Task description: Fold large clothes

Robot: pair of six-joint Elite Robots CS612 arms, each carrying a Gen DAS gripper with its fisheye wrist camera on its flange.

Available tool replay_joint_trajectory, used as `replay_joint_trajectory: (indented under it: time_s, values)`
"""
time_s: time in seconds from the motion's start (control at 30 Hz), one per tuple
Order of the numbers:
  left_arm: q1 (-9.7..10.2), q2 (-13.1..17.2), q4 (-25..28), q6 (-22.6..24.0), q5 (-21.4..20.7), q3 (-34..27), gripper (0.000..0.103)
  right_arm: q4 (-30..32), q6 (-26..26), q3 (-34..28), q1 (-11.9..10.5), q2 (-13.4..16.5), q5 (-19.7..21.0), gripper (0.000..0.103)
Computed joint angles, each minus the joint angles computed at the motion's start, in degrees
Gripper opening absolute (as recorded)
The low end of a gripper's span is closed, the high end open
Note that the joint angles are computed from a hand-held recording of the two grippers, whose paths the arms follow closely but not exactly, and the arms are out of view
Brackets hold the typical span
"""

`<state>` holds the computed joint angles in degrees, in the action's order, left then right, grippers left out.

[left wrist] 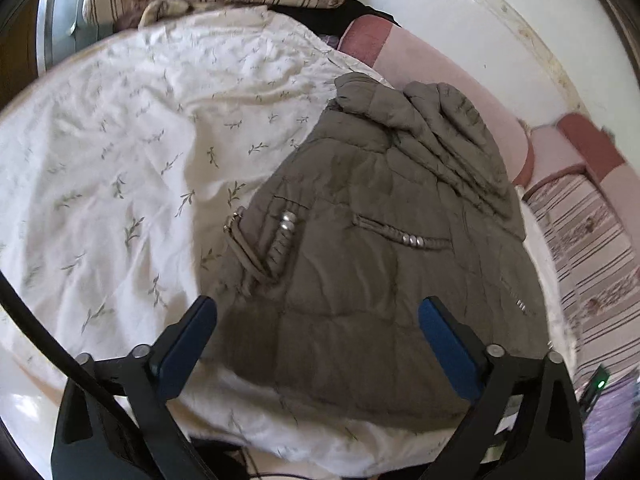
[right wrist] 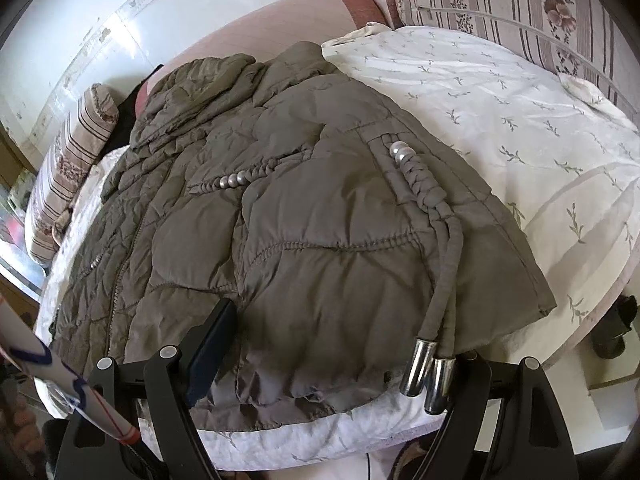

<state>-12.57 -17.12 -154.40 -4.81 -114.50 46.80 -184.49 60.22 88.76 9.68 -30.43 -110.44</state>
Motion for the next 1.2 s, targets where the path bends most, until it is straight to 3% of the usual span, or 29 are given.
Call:
replay_joint_trajectory:
  time_s: [0.23, 0.37, 0.47, 0.73, 0.87, 0.93, 1.0, 1.2]
  values:
    - [1.67, 4.9, 4.0, -3.3, -2.4, -8.9, 0.084, -1.4, -0.5, 0.2, 0.1, 0.2, -0.2, 0.087]
    - [2.23, 7.5, 7.8, -5.0, -6.9, -13.2, 0.075, -2.8, -0.4, 0.7, -0.2, 0.2, 0.7, 0.087]
    - [1.96, 6.2, 5.2, -4.6, -6.1, -9.6, 0.064, -4.0, -0.2, 1.0, -0.3, 0.2, 1.3, 0.087]
    - [0.68, 1.5, -2.7, -3.6, -8.0, 2.3, 0.063, -7.9, 2.1, 2.4, -0.7, 0.2, 2.9, 0.081]
    - [-0.6, 0.5, -8.3, -0.7, -3.0, 5.1, 0.063, -9.3, 2.6, 2.8, -0.7, 0.2, 2.3, 0.063]
    - [-1.05, 0.7, -9.7, -0.1, -0.4, 4.9, 0.057, -11.2, 2.6, 3.2, -0.8, 0.3, 2.2, 0.047]
    - [-1.39, 0.7, -10.4, 0.9, 1.3, 5.1, 0.056, -12.7, 2.7, 3.6, -0.8, 0.3, 1.8, 0.042]
    - [-2.24, 0.1, -13.6, 3.7, 5.9, 7.1, 0.056, -12.3, 3.8, 3.4, -1.2, 0.8, 3.4, 0.042]
